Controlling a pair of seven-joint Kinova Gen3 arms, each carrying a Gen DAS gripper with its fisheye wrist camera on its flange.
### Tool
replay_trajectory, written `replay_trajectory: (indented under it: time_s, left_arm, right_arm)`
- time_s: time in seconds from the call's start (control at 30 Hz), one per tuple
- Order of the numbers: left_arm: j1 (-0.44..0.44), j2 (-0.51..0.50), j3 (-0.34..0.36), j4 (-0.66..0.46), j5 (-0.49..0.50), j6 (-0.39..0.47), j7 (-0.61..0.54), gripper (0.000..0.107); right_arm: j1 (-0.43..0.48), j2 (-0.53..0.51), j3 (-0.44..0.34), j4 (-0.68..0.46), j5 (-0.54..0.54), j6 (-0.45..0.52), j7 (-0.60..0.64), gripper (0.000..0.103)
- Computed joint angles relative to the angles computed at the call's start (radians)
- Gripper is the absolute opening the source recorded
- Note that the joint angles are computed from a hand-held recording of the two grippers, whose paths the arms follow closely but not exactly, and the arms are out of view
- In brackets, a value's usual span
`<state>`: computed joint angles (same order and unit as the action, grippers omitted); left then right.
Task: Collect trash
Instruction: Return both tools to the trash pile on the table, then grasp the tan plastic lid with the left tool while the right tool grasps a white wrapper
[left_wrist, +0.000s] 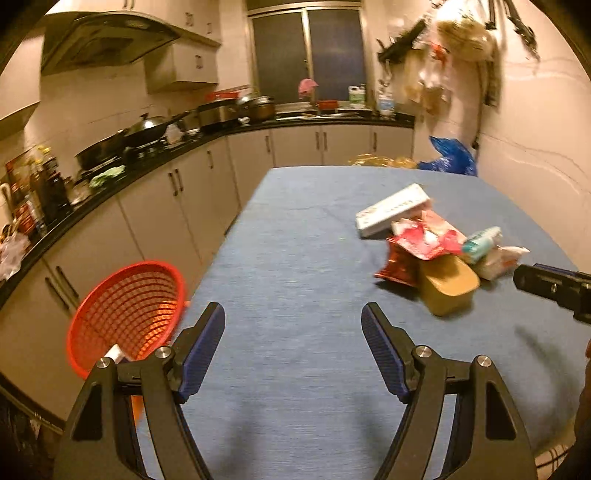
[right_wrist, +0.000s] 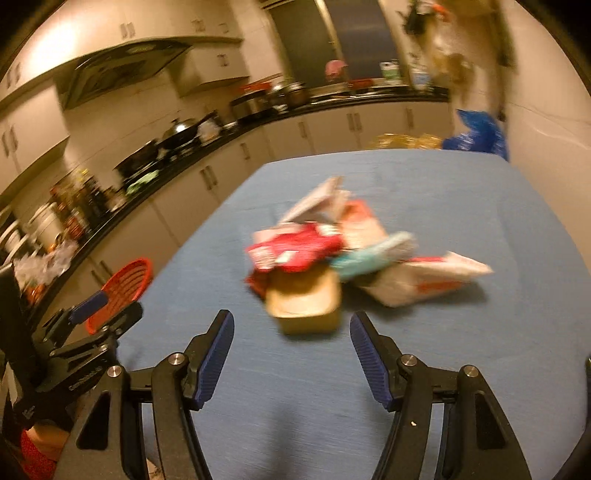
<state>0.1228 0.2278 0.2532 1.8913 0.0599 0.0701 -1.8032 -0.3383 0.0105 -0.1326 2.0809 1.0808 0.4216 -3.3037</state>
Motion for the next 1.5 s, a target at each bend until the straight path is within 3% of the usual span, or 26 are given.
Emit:
replay_trajectory:
  time_s: [0.17,0.27,0.33,0.4,0.5,0.73,0.87,1.03,1.1,1.17,1.2,1.37,1.5]
  left_arm:
    - [0.039,0.016,0.000,-0.023,-0.008,0.033,-0.006,0.075]
    - [-0.009,0.037,0.079,-0.054,0.022,0.090,-0.054,0.075]
    - [-0.073,0.067,0.165,-0.100,0.089,0.172,-0.135,0.076]
    - [-0.079,0.108,0.199,-0.155,0.123,0.253,-0.172,0.078]
    - [0.015,0.149,0.131,-0.244,0.124,0.355,-0.133,0.081]
    - [0.291,0.232,-0.104,-0.384,0.042,0.444,0.106,0.085]
    - [0.366,0.284,-0.158,-0.448,-0.023,0.458,0.266,0.086]
    - [0.434,0.321,-0.203,-0.488,-0.125,0.455,0.386,0.086]
    - [0.432,0.327,-0.197,-0.492,-0.143,0.452,0.406,0.084]
    - [0.410,0.328,-0.176,-0.494,-0.142,0.450,0.401,0.070]
    - [0.415,0.326,-0.184,-0.493,-0.153,0.447,0.410,0.068]
    - [0.317,0.294,-0.112,-0.429,-0.109,0.412,0.324,0.068]
    - [0.209,0.232,-0.035,-0.323,-0.055,0.353,0.182,0.068]
  right_arm:
    - [0.040,-0.022,0.013,0.047,0.000,-0.027,-0.034,0.070]
    - [0.063,-0.025,0.018,0.060,-0.015,-0.046,-0.032,0.070]
    - [0.080,-0.033,0.022,0.071,-0.011,-0.048,-0.051,0.070]
    - [0.095,-0.037,0.020,0.077,0.007,-0.050,-0.088,0.070]
    - [0.121,-0.054,0.018,0.106,0.070,-0.067,-0.178,0.070]
    - [0.168,-0.081,0.015,0.151,0.123,-0.096,-0.246,0.070]
    - [0.199,-0.094,0.016,0.182,0.187,-0.124,-0.311,0.070]
    - [0.232,-0.100,0.030,0.208,0.226,-0.179,-0.348,0.070]
    - [0.240,-0.099,0.028,0.208,0.238,-0.182,-0.355,0.070]
    - [0.247,-0.097,0.033,0.209,0.247,-0.192,-0.360,0.070]
    - [0.249,-0.096,0.034,0.208,0.248,-0.197,-0.359,0.070]
    - [0.252,-0.091,0.032,0.200,0.230,-0.205,-0.336,0.070]
    - [0.267,-0.085,0.051,0.168,0.132,-0.278,-0.219,0.070]
